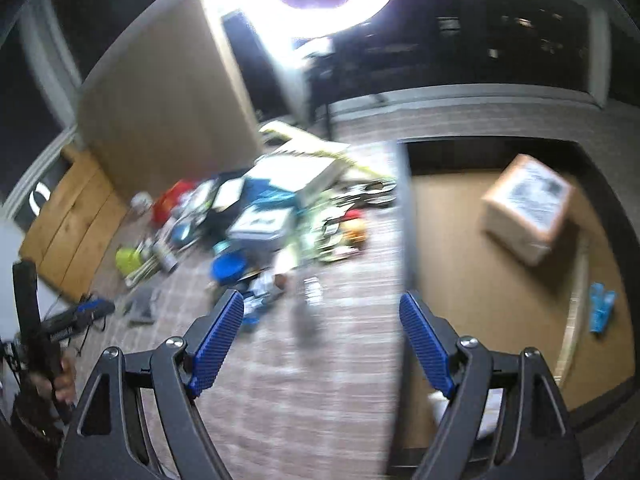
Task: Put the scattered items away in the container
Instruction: 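Grasp the grey sachet with the left tool while right grasps a blue clothespin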
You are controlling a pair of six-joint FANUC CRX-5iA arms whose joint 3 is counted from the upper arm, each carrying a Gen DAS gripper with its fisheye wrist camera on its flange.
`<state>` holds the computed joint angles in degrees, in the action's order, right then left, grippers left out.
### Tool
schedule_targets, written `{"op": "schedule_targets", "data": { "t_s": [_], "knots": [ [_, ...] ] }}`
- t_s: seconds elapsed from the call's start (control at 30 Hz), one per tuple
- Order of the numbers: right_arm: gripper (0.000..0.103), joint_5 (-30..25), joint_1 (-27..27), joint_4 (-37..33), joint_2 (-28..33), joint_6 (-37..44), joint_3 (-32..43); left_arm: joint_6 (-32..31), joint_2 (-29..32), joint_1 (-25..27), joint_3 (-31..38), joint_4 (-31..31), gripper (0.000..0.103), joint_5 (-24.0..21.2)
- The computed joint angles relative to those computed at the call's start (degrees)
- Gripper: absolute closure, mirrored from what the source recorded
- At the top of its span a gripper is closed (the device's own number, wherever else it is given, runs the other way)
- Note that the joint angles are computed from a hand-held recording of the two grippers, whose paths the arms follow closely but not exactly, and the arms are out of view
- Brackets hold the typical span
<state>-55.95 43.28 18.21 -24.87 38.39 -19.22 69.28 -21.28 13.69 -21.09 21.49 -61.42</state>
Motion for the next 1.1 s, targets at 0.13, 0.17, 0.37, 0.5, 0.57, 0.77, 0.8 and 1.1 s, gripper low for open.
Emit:
{"op": "schedule_targets", "data": {
  "t_s": [0.13,0.17,0.37,0.5,0.57,0.77,0.8,1.1],
  "knots": [
    [0.023,0.1,4.8,1.3,5.4,-1.7,3.0,-8.6,-0.8,7.7,-1.5,3.5,0.051,-2.0],
    [0.023,0.2,5.4,0.8,6.7,-1.9,3.7,-10.4,-0.7,8.8,-1.6,4.3,0.051,-2.3],
    [0.037,-0.9,6.2,-7.1,12.5,-0.4,7.2,-19.7,1.0,11.2,-2.9,7.2,0.051,-3.9],
    [0.047,-2.3,6.9,-9.4,15.0,-2.7,7.9,-20.9,2.7,10.7,-4.7,9.0,0.051,-5.6],
    [0.047,-2.6,7.5,-8.6,15.9,-4.4,7.8,-20.3,3.7,10.2,-5.2,9.2,0.051,-5.9],
    [0.047,-0.5,6.9,-9.3,16.9,-5.8,7.5,-18.3,7.2,9.9,-5.4,10.5,0.051,-6.8],
    [0.047,0.0,6.8,-9.3,17.1,-6.0,7.4,-17.9,7.6,9.9,-5.4,10.6,0.051,-6.3],
    [0.047,1.8,6.1,-9.1,20.4,-7.3,9.1,-15.9,10.3,8.0,-5.1,12.6,0.068,-3.5]
  ]
}}
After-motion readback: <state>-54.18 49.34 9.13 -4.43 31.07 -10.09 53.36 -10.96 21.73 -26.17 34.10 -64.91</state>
